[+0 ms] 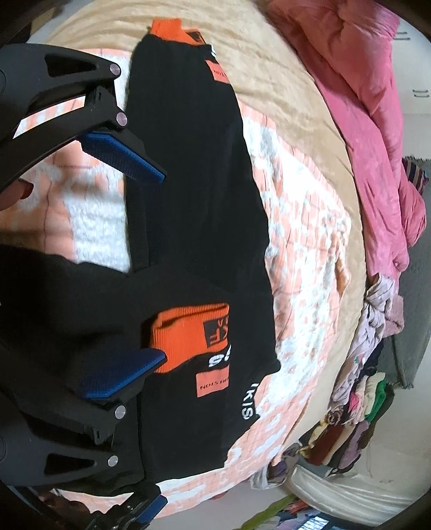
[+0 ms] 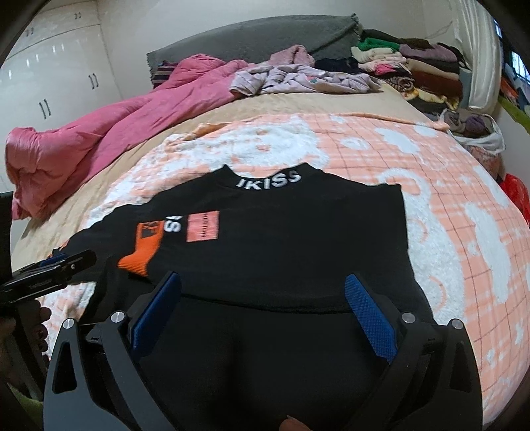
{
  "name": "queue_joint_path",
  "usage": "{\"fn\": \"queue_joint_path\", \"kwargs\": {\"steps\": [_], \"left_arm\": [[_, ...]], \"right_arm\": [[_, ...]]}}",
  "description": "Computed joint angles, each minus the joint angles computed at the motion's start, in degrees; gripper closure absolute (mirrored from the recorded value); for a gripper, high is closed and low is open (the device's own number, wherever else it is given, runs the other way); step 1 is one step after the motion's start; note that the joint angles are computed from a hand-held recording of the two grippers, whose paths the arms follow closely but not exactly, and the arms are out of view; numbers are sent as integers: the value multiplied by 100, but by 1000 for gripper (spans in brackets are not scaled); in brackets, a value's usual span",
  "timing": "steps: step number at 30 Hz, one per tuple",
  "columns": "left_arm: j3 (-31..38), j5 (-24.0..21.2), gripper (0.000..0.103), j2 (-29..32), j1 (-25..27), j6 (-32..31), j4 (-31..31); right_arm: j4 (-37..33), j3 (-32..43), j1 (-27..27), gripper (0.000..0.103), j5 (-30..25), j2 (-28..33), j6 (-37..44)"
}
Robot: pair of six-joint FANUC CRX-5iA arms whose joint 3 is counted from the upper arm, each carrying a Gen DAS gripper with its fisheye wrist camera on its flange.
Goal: Fold small clothes
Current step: 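Withdraw the left tool and move it to the other sleeve, then grasp the other sleeve's orange cuff with the left tool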
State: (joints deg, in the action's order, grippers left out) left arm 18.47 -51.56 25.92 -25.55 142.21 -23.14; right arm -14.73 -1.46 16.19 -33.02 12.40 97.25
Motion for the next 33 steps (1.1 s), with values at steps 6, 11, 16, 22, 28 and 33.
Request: {"fn": "queue_joint_path", "kwargs": {"steps": [6, 11, 16, 22, 28, 33], "left_arm": [[-172, -124, 10, -182, 41, 300, -203], [-437, -93, 10, -396, 112, 509, -301], [-616, -120, 10, -562, 164, 636, -423], [-890, -115, 10, -766, 284, 786, -449], [-1182, -165, 10, -974, 442, 1099, -504], [-1379, -226, 10, -1128, 548, 1342, -586]], "right_arm": [[36, 5, 209, 5, 2, -58, 88], [49, 14, 380, 5, 7, -87, 214], [38, 85, 564, 5, -19, -70, 332], [96, 142, 801, 5, -31, -51, 391], [88, 202, 1011, 4, -19, -31, 551], [25, 286, 1148, 5, -68, 23, 711]]}}
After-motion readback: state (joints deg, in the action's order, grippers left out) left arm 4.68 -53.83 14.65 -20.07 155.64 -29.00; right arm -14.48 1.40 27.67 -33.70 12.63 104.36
